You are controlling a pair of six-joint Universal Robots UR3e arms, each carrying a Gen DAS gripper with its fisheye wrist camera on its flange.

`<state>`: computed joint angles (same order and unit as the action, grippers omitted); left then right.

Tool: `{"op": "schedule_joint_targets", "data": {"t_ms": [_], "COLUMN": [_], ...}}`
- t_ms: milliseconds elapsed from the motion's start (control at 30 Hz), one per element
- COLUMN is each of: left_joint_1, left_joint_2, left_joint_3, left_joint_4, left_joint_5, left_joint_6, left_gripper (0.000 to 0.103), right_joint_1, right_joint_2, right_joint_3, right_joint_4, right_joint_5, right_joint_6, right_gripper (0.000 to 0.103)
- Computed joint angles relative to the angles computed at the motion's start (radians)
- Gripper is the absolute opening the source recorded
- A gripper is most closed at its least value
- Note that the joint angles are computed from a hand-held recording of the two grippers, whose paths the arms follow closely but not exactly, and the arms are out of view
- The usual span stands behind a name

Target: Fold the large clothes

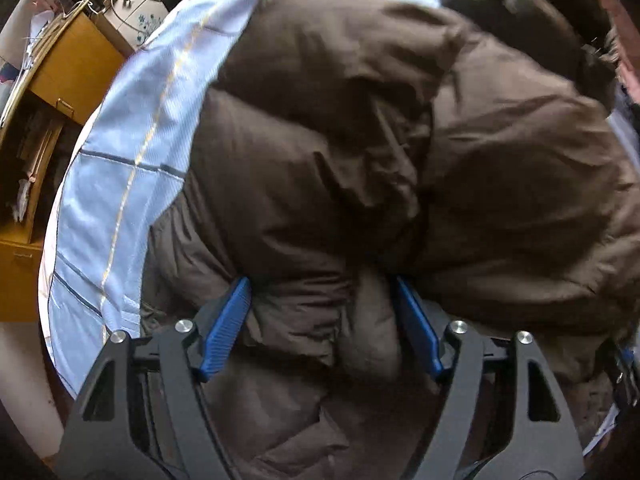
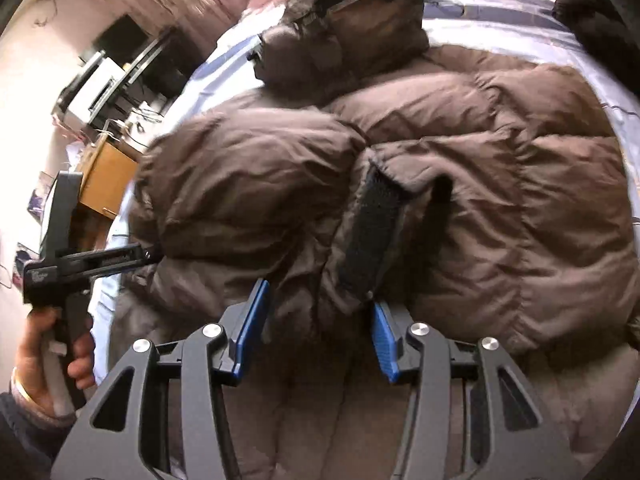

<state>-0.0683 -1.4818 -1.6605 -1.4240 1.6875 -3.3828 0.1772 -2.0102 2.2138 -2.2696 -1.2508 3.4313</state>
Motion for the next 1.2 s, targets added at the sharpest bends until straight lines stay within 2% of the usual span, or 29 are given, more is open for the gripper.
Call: {"op": "schedule_joint_targets", "data": {"t_ms": [100,167,267,467,533,600,667,767,800,833,900,967,1000,1100,1167,1200], "left_joint_1": [-0.01,-0.003,0.014,0.013,-0.014,-0.046,-0.093,-0.234,-0.271,-0.305,-0.343,-0.361,-0.366,-0.365,-0.353,-0.343], "left_joint_2": [-0.019,-0.013,0.005,0.026,0.017,0.029,0.038,0.0,-0.029,-0.059,-0.124,-0.211,-0.274,-0.402,-0.459,-0.482], "left_joint_3": [-0.003,-0.008,-0.028,-0.006,0.016,0.023,0.038,0.076,0.103,0.13,0.19,0.292,0.361,0.473,0.51,0.526], "left_joint_4": [0.009,0.012,0.04,0.051,0.061,0.092,0.129,0.237,0.245,0.253,0.259,0.209,0.153,0.067,0.035,0.017], "left_joint_5": [0.025,0.02,0.021,0.021,0.024,0.03,0.046,0.14,0.163,0.173,0.15,0.128,0.111,0.05,0.049,0.037], "left_joint_6": [-0.008,-0.02,-0.025,-0.019,-0.014,-0.012,-0.001,0.033,0.038,0.047,0.055,0.029,0.003,-0.073,-0.083,-0.089], "left_gripper": [0.084,0.089,0.09,0.09,0.09,0.09,0.09,0.09,0.09,0.09,0.09,0.09,0.09,0.092,0.1,0.101], "right_joint_1": [0.018,0.022,0.031,0.107,0.121,0.081,0.041,0.027,-0.003,-0.054,-0.182,-0.347,-0.41,-0.448,-0.421,-0.372], "right_joint_2": [0.147,0.204,0.282,0.4,0.371,0.289,0.162,-0.007,-0.057,-0.095,-0.167,-0.23,-0.232,-0.176,-0.104,-0.054], "right_joint_3": [-0.004,-0.02,-0.053,-0.077,-0.118,-0.161,-0.135,-0.131,-0.137,-0.138,-0.114,-0.06,-0.022,0.073,0.127,0.138], "right_joint_4": [-0.197,-0.252,-0.333,-0.467,-0.358,-0.181,-0.118,-0.036,0.016,0.066,0.14,0.207,0.215,0.136,0.032,-0.035], "right_joint_5": [-0.047,-0.061,-0.087,-0.235,-0.254,-0.19,-0.157,-0.279,-0.313,-0.304,-0.25,-0.185,-0.164,-0.193,-0.224,-0.272], "right_joint_6": [0.002,0.008,0.037,0.003,-0.003,-0.003,0.021,0.026,-0.002,-0.037,-0.087,-0.143,-0.177,-0.207,-0.219,-0.212], "right_gripper": [0.05,0.05,0.05,0.053,0.056,0.058,0.058,0.058,0.058,0.058,0.058,0.058,0.057,0.057,0.057,0.057]}}
